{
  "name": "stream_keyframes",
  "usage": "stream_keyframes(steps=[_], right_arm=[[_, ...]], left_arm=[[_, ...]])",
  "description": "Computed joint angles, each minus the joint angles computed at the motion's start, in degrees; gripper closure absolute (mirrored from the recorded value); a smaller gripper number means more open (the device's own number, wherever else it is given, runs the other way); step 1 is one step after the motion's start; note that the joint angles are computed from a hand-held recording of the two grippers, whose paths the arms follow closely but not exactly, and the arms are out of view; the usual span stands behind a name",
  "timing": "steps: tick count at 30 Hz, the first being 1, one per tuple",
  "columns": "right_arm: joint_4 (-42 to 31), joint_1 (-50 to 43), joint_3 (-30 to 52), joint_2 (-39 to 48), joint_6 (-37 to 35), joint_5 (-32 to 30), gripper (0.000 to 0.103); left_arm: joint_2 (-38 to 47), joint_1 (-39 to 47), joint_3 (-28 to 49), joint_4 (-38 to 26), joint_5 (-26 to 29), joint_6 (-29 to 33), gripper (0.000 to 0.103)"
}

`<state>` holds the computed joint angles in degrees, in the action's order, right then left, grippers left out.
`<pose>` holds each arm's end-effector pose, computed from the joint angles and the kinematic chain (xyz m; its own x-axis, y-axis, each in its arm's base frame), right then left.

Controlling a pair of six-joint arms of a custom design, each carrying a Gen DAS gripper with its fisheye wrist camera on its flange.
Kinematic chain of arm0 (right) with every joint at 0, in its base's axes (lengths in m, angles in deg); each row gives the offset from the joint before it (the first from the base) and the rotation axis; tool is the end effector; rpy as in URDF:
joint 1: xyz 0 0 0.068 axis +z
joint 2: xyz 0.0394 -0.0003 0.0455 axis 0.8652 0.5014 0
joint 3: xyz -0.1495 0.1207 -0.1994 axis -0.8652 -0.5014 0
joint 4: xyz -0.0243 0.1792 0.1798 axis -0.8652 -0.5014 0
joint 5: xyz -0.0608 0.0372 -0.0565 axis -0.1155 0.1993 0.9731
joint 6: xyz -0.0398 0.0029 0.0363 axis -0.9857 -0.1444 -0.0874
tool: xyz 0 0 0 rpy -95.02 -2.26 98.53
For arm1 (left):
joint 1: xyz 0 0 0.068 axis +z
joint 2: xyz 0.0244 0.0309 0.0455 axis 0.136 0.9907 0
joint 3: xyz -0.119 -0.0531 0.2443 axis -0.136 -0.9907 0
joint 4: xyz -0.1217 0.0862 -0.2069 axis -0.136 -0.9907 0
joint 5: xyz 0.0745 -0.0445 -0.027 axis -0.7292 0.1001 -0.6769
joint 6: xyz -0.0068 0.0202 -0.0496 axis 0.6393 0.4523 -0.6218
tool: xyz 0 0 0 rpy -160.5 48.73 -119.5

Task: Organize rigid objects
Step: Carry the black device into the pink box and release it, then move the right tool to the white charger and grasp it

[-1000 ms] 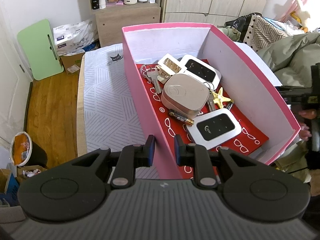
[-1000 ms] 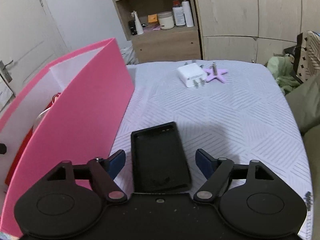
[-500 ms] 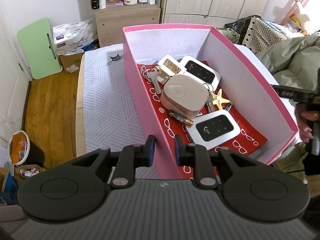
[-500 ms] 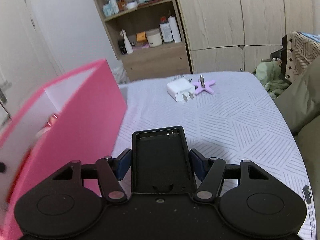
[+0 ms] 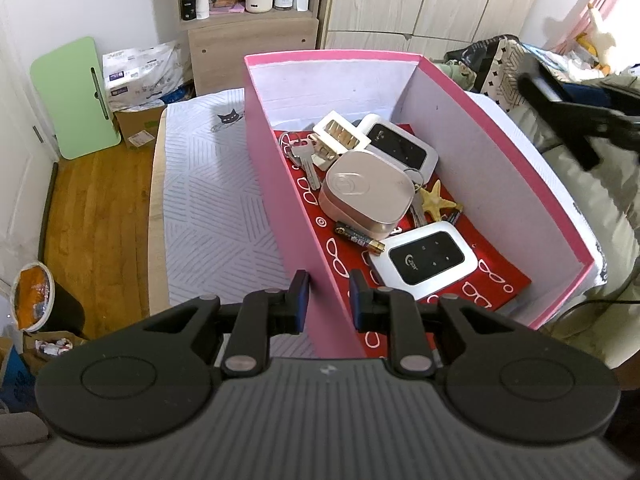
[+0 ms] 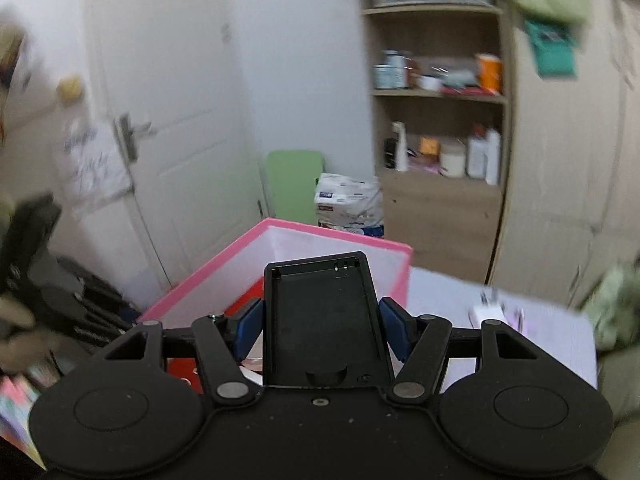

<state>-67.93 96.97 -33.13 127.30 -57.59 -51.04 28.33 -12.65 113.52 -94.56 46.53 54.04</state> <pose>0.2268 0.1584 0.2016 -0.5555 -0.0528 -0.8298 -0.2315 0.9683 0.0934 0.2715 -0.1106 0.1411 -0.7160 0.4027 -0.5702 0.5635 0.8156 -0.1315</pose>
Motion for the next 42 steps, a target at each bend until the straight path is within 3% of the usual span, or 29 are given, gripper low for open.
stream_keyframes(steps=[5,10,13,23,27,36,39,42], right_arm=[[-0.1,-2.5,9.8,11.7,-8.1,-2.4,0.035],[-5.0,-1.1,18.1,19.6,-17.1,3.3,0.035],[-7.5,-1.7,21.4,22.5,-17.9,0.9,0.035],[-16.6,-2.6,33.5,34.7,-17.4,3.7,0.035],[-13.0,-2.8,30.1,32.4,-16.8,3.2,0.029],[9.5,-5.8,3.4,6.8,-10.8,1.3,0.014],[11.0,-7.9,-2.1,1.4,-7.4,3.6,0.013],[7.8,-11.8,-4.7,-1.9,-4.7,1.5,0.014]], left_arm=[[-0.2,-0.6,-0.1,0.0,-1.0,-1.8,0.084],[-0.2,-0.3,-0.3,0.5,-0.5,-2.1,0.084],[0.0,0.7,-0.5,1.0,1.0,-2.2,0.083],[0.3,0.9,-0.3,0.8,1.4,-2.3,0.083],[0.5,1.0,-0.2,1.0,1.7,-2.9,0.083],[0.1,0.9,-0.8,1.6,1.5,-4.7,0.083],[-0.1,0.4,-1.0,1.9,0.6,-4.9,0.084],[-0.2,-0.1,-1.0,1.7,-0.1,-5.1,0.084]])
